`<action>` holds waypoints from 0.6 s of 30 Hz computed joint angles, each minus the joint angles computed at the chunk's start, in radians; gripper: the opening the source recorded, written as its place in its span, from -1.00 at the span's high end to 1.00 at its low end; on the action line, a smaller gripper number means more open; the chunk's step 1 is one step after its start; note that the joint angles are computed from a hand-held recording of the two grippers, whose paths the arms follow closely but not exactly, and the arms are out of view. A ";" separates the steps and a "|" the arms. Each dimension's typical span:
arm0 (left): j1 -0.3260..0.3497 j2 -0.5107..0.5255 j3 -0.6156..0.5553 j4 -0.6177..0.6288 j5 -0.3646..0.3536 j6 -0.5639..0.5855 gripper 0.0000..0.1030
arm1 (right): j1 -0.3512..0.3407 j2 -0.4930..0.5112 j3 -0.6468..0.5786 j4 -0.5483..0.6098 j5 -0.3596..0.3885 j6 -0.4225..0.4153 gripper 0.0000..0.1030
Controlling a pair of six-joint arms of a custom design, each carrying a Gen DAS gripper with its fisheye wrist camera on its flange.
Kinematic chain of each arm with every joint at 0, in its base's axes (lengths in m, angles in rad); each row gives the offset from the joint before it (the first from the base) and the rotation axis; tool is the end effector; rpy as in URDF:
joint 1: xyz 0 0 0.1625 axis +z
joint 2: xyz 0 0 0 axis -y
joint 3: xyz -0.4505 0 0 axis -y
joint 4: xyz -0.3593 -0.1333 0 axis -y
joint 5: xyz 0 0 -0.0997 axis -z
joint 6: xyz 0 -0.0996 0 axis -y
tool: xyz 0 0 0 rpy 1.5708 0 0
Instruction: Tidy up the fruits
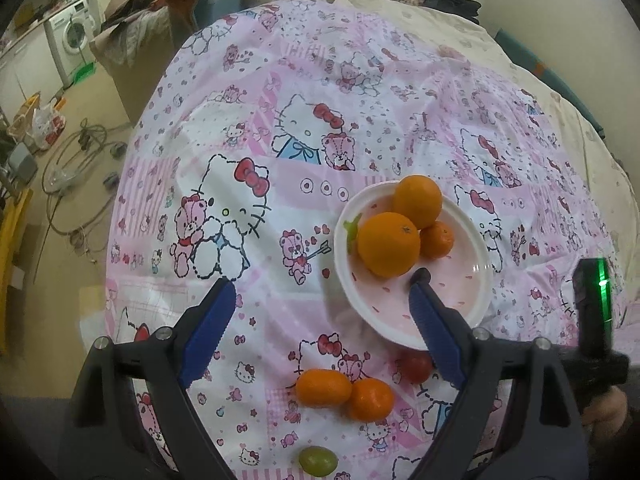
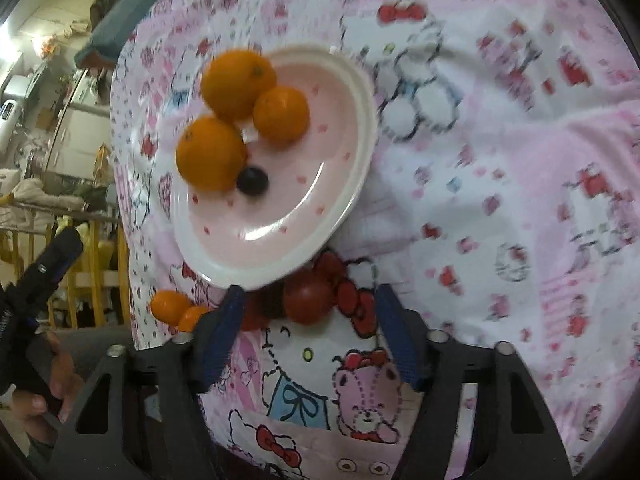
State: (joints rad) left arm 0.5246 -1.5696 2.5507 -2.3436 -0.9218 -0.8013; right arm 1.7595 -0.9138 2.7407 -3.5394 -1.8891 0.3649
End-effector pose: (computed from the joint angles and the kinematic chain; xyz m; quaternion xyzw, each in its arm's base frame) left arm -0.1467 -0.3085 0.2161 0.1480 0.9316 -0.1936 0.2698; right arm 0.1559 -0.2718 0.0921 -0.0978 -0.9801 0.1104 0.1330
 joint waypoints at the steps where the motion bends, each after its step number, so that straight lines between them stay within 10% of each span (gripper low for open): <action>1: 0.001 -0.002 0.000 0.001 0.000 0.000 -0.68 | 0.001 0.008 -0.006 0.010 0.000 -0.003 -0.13; 10: -0.002 0.006 -0.001 0.007 -0.009 -0.002 -0.68 | 0.020 0.042 -0.041 0.067 -0.041 -0.033 0.38; 18: -0.009 0.072 0.002 0.002 -0.066 0.031 -0.68 | 0.023 -0.014 -0.002 0.033 -0.027 -0.043 0.39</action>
State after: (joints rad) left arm 0.5160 -1.4979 2.5530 -2.3418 -0.9877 -0.7701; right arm 1.7828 -0.9282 2.7382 -3.5062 -1.9157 0.3216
